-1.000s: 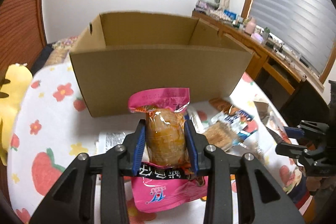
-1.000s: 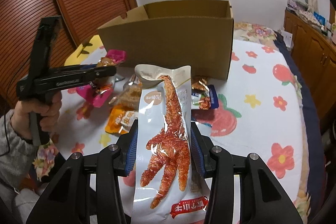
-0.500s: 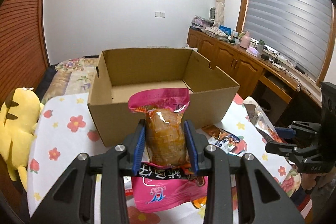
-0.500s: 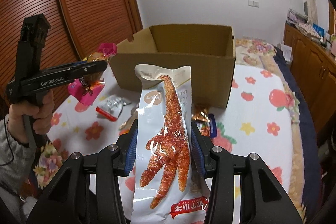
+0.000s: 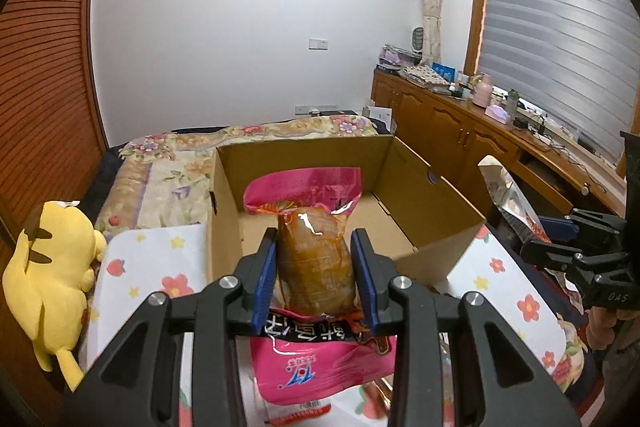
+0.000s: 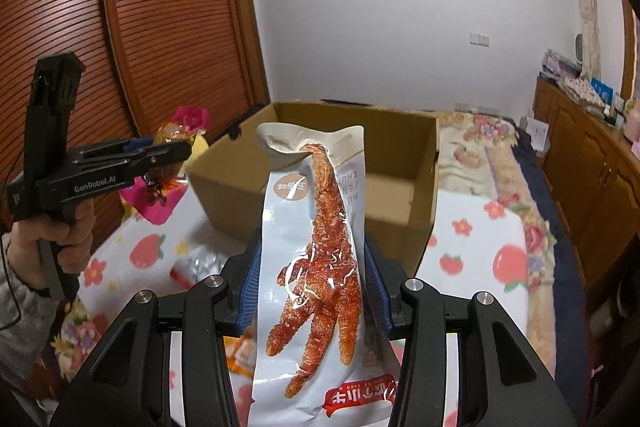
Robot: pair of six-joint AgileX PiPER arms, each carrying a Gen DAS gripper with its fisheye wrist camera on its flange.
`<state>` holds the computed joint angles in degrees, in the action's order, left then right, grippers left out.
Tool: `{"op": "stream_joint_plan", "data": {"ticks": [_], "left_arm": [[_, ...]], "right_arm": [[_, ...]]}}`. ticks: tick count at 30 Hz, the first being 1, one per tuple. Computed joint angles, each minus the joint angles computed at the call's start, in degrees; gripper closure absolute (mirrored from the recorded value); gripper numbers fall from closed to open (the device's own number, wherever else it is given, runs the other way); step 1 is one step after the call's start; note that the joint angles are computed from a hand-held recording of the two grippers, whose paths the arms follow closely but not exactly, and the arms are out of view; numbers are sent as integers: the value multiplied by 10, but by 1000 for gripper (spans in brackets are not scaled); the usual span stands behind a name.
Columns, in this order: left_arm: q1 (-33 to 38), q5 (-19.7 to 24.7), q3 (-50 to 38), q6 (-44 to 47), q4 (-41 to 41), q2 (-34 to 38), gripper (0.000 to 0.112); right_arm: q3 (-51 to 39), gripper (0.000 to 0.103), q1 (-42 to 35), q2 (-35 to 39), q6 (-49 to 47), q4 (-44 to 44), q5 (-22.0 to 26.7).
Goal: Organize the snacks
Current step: 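Carry both snacks over the cardboard box and open both grippers to drop them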
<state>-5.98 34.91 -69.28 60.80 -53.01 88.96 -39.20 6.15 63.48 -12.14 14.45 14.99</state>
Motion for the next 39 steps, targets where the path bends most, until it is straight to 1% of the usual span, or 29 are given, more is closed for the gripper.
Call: {"op": "stream_joint_plan", "data": {"ticks": [8, 10, 13, 16, 18, 20, 23, 25, 28, 32, 36, 39], "left_arm": [[-9, -5, -67, -56, 54, 44, 78], [-13, -7, -83, -72, 70, 55, 78], [-19, -7, -107, -98, 92, 71, 78], [-25, -8, -137, -121, 110, 92, 78], [-29, -9, -151, -132, 120, 104, 78], [-33, -10, -160, -141, 127, 115, 78], [-32, -9, -160, -127, 110, 128, 78], [-37, -19, -155, -129, 117, 135, 78], [-43, -26, -157, -142, 129, 147, 78], [-47, -18, -176, -163, 146, 168, 78], [-55, -13, -204, -192, 180, 188, 77], [-60, 10, -234, -222, 206, 210, 75]], "right_arm": [[-75, 56, 6, 76, 73, -85, 4], [-91, 56, 10, 96, 109, -124, 4], [-128, 56, 28, 134, 214, -234, 13], [-160, 56, 36, 164, 264, -290, 21], [-178, 56, 40, 181, 284, -309, 27], [-199, 56, 43, 202, 295, -316, 35], [-217, 56, 39, 225, 294, -310, 39], [-224, 56, 37, 239, 296, -309, 38], [-235, 56, 35, 260, 319, -332, 42], [-261, 56, 24, 290, 299, -306, 54], [-300, 55, 16, 321, 263, -274, 81], [-324, 55, 20, 338, 259, -270, 101]]}}
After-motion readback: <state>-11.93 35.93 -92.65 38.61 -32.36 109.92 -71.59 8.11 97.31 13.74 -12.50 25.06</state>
